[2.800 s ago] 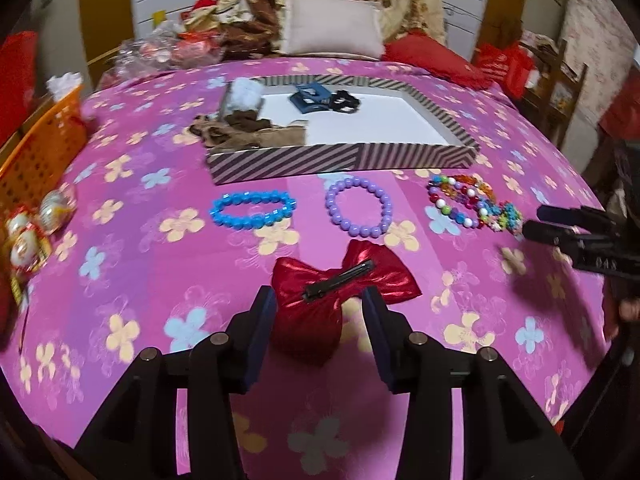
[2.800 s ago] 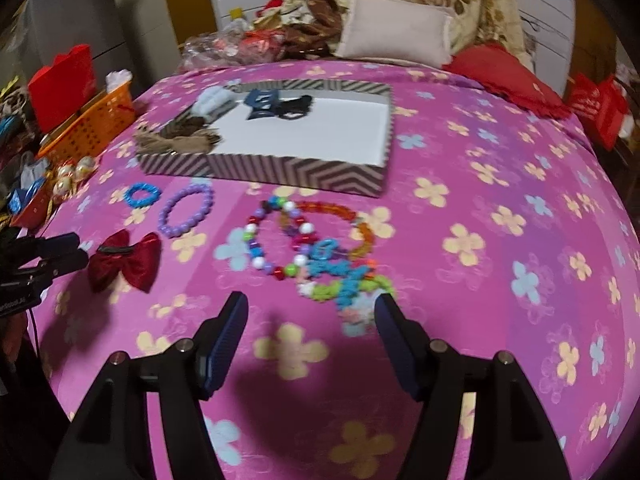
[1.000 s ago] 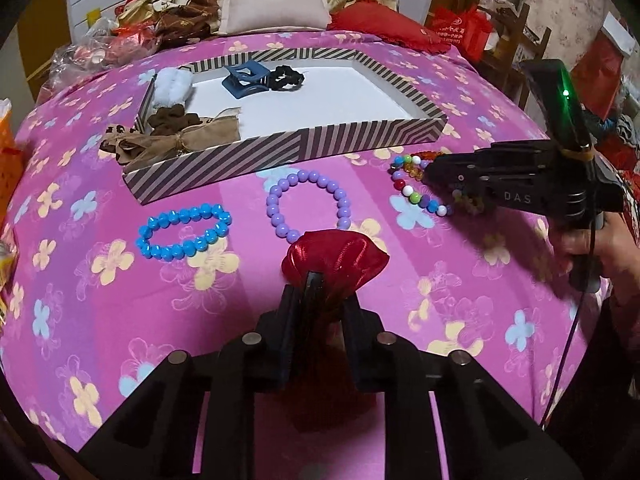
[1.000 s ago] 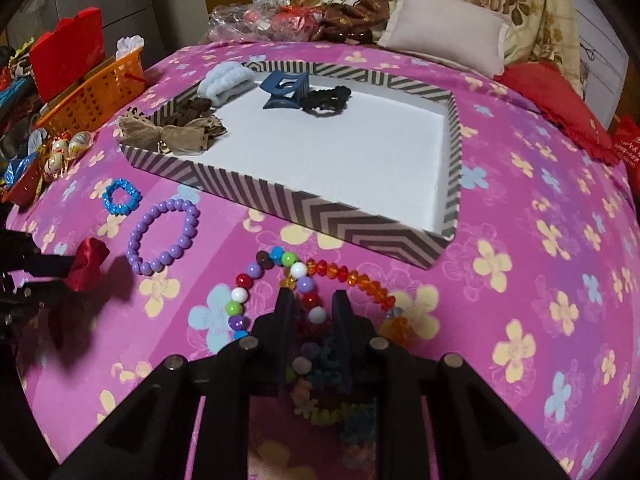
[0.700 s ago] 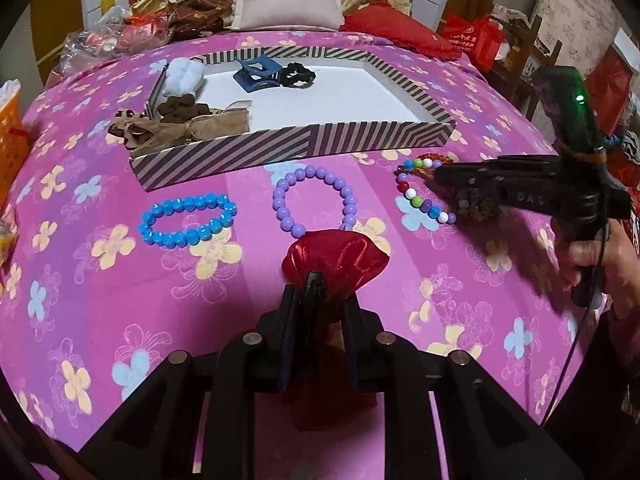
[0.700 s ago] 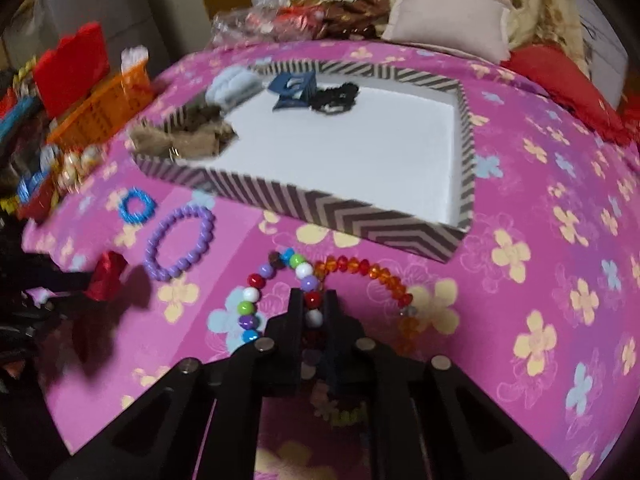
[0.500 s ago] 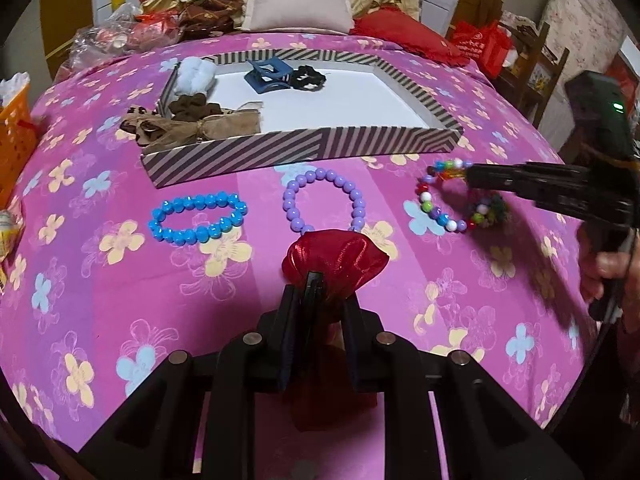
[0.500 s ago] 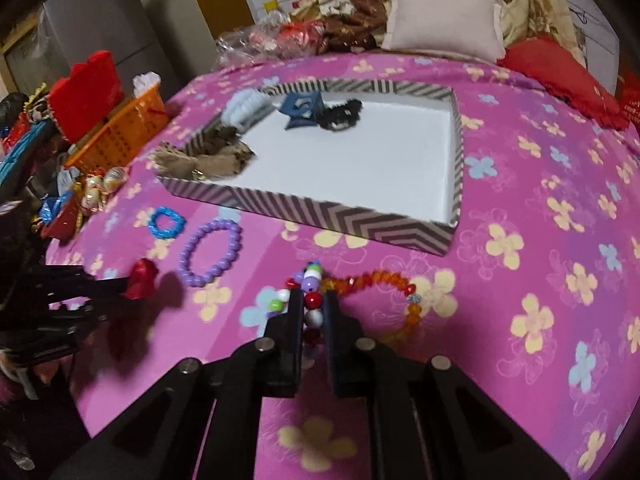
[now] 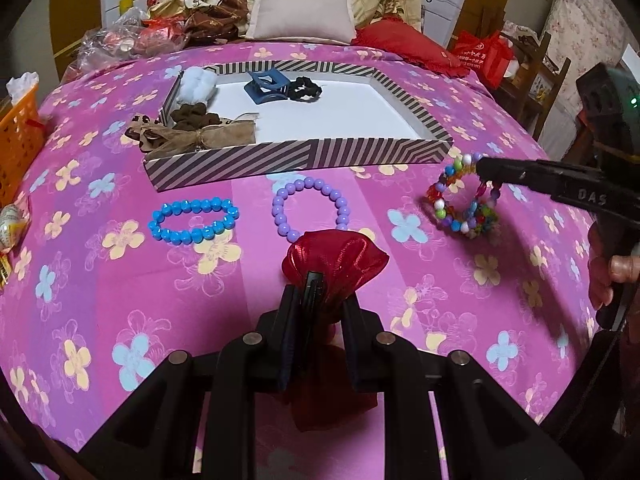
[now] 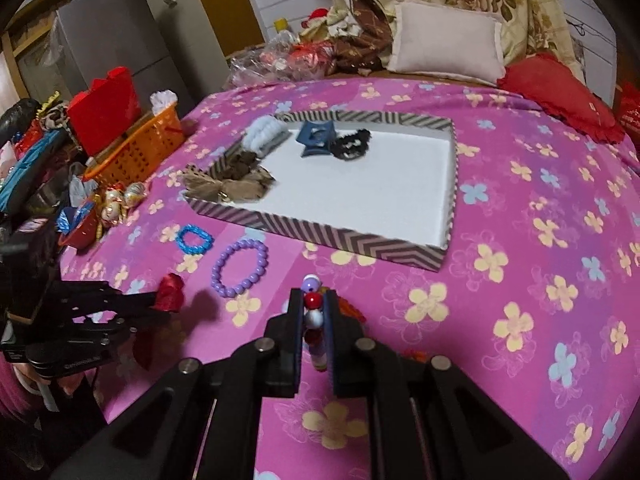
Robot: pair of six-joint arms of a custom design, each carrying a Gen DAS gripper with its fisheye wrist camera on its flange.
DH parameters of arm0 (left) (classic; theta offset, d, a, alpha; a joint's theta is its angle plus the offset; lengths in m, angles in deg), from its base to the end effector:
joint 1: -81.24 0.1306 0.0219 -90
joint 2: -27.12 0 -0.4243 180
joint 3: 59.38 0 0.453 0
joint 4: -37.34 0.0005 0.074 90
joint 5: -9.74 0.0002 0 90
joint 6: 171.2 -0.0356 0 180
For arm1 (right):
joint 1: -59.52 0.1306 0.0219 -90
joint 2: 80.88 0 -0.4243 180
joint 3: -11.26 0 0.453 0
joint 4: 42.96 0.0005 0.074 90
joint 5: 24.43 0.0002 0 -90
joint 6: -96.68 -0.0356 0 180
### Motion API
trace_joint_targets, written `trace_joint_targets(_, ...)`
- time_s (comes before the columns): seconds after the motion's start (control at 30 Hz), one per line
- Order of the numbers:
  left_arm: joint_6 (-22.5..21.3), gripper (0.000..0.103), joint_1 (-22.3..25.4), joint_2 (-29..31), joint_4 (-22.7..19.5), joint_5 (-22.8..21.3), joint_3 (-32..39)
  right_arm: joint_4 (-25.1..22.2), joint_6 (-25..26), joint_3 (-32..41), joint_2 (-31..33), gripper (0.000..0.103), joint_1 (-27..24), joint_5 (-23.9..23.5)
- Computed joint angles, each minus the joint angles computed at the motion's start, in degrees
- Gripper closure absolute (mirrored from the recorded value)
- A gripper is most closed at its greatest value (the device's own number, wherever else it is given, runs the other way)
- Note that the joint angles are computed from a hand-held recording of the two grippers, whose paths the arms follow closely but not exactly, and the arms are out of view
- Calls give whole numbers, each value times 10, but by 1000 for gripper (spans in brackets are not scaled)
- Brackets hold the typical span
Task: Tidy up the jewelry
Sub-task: 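Hold red bow in left gripper while right gripper lifts the multicolour bead bracelet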
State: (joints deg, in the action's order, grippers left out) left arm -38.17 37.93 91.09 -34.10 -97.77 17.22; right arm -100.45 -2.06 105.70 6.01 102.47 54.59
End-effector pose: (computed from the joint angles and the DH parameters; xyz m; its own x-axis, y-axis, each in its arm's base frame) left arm 0.2497 -0.2213 0.5185 -0.8240 -0.1175 -0.5542 -0.0295 0.9858 -0.1652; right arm 0.3748 0.3575 0.5303 -0.6690 -0.4189 -0.6140 -0.6647 0.7069 0.2419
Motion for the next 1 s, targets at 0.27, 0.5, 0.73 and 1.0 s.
trace_joint_targets(0.27, 3, 78, 3, -1, 5, 6, -5, -32, 3, -12, 7, 93, -12, 44)
trace_joint_targets(0.5, 3, 78, 4, 2, 9, 11, -7, -40, 24, -18, -2, 94, -17, 50)
trace_joint_targets(0.73, 5, 78, 4, 2, 9, 11, -7, -32, 35, -15, 9, 72, -15, 48)
trace_joint_targets(1.0, 7, 78, 8, 1, 8, 13, -11, -40, 43, -8, 38, 94, -11, 58)
